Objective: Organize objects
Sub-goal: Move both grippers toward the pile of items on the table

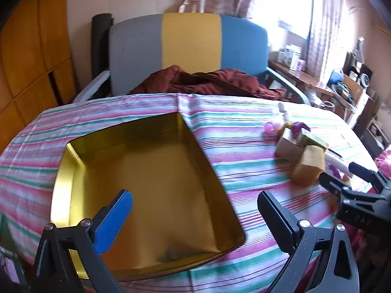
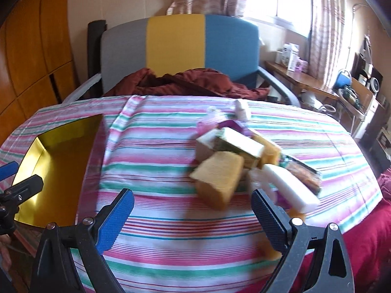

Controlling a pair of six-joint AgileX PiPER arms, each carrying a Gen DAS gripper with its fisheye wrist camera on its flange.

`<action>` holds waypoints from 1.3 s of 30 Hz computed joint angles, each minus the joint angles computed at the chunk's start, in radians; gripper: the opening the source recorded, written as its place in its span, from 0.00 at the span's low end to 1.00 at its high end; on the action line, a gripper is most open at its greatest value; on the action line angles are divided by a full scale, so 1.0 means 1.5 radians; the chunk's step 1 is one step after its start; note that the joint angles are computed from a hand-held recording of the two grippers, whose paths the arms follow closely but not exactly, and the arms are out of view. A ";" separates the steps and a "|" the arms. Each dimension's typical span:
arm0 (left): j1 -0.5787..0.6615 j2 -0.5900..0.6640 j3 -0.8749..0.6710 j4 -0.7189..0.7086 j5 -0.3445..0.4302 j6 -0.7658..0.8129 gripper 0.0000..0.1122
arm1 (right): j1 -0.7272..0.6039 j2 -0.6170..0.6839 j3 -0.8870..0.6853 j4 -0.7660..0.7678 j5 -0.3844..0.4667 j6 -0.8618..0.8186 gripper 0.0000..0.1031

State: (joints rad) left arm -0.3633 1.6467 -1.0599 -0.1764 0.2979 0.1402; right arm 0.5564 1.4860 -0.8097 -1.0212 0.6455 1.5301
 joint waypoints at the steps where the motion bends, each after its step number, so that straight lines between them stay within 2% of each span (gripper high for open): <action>1: -0.007 0.005 -0.006 -0.023 0.002 0.025 0.91 | -0.006 -0.013 0.008 0.001 0.003 -0.002 0.95; 4: -0.028 0.016 -0.020 -0.037 0.009 0.042 0.92 | -0.039 -0.050 0.028 0.015 -0.007 -0.029 0.95; 7: -0.055 0.028 -0.035 0.014 0.012 0.008 0.91 | -0.092 -0.097 0.052 0.057 -0.026 -0.084 0.95; 11: -0.082 0.051 -0.063 0.029 0.032 0.006 0.91 | -0.174 -0.145 0.075 0.128 -0.049 -0.168 0.95; 14: -0.108 0.065 -0.074 0.064 0.024 -0.015 0.91 | -0.221 -0.175 0.093 0.160 -0.056 -0.203 0.95; 17: -0.129 0.079 -0.085 0.056 0.013 0.013 0.91 | -0.268 -0.203 0.106 0.181 -0.052 -0.238 0.95; 20: -0.143 0.103 -0.116 0.024 0.041 0.038 0.91 | -0.327 -0.222 0.114 0.225 -0.073 -0.295 0.95; 29: -0.181 0.190 -0.221 0.012 0.114 0.043 0.91 | -0.459 -0.229 0.122 0.398 -0.120 -0.511 0.95; 33: -0.181 0.231 -0.275 -0.039 0.166 0.078 0.91 | -0.498 -0.224 0.124 0.471 -0.131 -0.605 0.95; 39: -0.181 0.256 -0.300 -0.089 0.169 0.113 0.91 | -0.550 -0.207 0.116 0.588 -0.138 -0.749 0.95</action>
State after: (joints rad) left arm -0.6347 2.0310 -1.5105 -0.3099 0.5519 0.3100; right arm -0.2690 1.1761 -0.6365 -0.1398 0.4392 0.4069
